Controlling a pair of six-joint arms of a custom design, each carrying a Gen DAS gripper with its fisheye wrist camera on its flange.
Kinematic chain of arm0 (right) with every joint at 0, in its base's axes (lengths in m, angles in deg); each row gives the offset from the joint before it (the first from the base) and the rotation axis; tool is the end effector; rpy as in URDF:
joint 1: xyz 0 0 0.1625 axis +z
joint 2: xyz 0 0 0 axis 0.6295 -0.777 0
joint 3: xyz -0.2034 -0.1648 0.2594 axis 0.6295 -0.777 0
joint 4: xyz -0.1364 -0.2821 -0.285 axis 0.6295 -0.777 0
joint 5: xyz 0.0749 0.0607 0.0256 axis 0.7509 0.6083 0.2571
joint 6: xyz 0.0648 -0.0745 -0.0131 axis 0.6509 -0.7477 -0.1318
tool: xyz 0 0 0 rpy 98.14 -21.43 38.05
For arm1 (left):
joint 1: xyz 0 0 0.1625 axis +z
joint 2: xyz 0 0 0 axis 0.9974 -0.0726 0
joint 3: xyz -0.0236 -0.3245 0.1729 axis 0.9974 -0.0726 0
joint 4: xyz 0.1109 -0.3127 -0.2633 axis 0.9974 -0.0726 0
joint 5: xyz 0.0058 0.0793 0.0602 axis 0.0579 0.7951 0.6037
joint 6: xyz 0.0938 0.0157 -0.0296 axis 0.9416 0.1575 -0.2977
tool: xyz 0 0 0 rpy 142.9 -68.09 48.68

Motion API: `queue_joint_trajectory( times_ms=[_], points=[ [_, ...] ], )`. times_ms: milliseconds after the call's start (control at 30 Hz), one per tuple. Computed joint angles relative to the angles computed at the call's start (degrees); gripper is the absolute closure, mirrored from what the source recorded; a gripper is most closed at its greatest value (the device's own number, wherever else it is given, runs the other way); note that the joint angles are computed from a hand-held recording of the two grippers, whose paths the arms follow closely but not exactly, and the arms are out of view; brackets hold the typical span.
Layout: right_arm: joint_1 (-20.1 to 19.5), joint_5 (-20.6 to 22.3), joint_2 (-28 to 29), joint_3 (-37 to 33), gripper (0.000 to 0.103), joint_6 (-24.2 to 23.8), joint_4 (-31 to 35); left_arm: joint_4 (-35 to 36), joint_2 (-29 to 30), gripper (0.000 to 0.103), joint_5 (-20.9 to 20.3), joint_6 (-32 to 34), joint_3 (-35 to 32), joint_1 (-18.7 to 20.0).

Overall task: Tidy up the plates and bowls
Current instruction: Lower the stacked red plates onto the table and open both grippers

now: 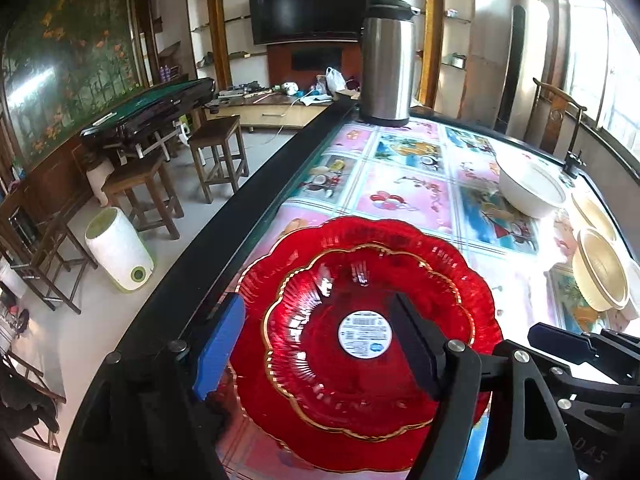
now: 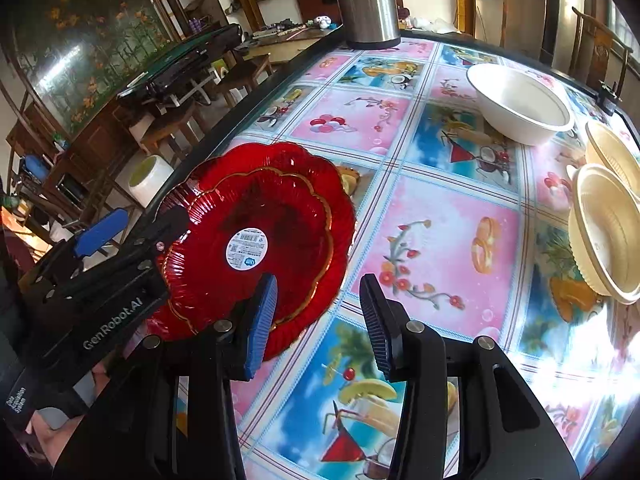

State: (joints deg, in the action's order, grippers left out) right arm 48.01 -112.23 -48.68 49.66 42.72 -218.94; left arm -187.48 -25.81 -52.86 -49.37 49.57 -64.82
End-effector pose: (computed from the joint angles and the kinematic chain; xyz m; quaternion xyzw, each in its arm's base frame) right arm 0.0883 -0.3913 0.1909 0.2905 -0.9280 0.1385 0.1877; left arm -0.3023 -0.3505 -0.0142 -0.0101 0.8082 -0.4091 0.4236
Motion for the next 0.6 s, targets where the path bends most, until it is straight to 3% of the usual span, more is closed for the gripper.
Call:
queue_joint_trajectory(
  times_ms=[367,600],
  points=[
    [-4.74,3.29,-5.52,0.37,0.06,-0.7,2.35,-3.68,4.0,0.028,0.35,3.67,-2.96,-0.85],
    [-8.62,4.8,-9.15,0.02,0.06,-1.3,4.19,-9.96,7.96,0.028,-0.04,10.15,-5.67,-0.6]
  ],
)
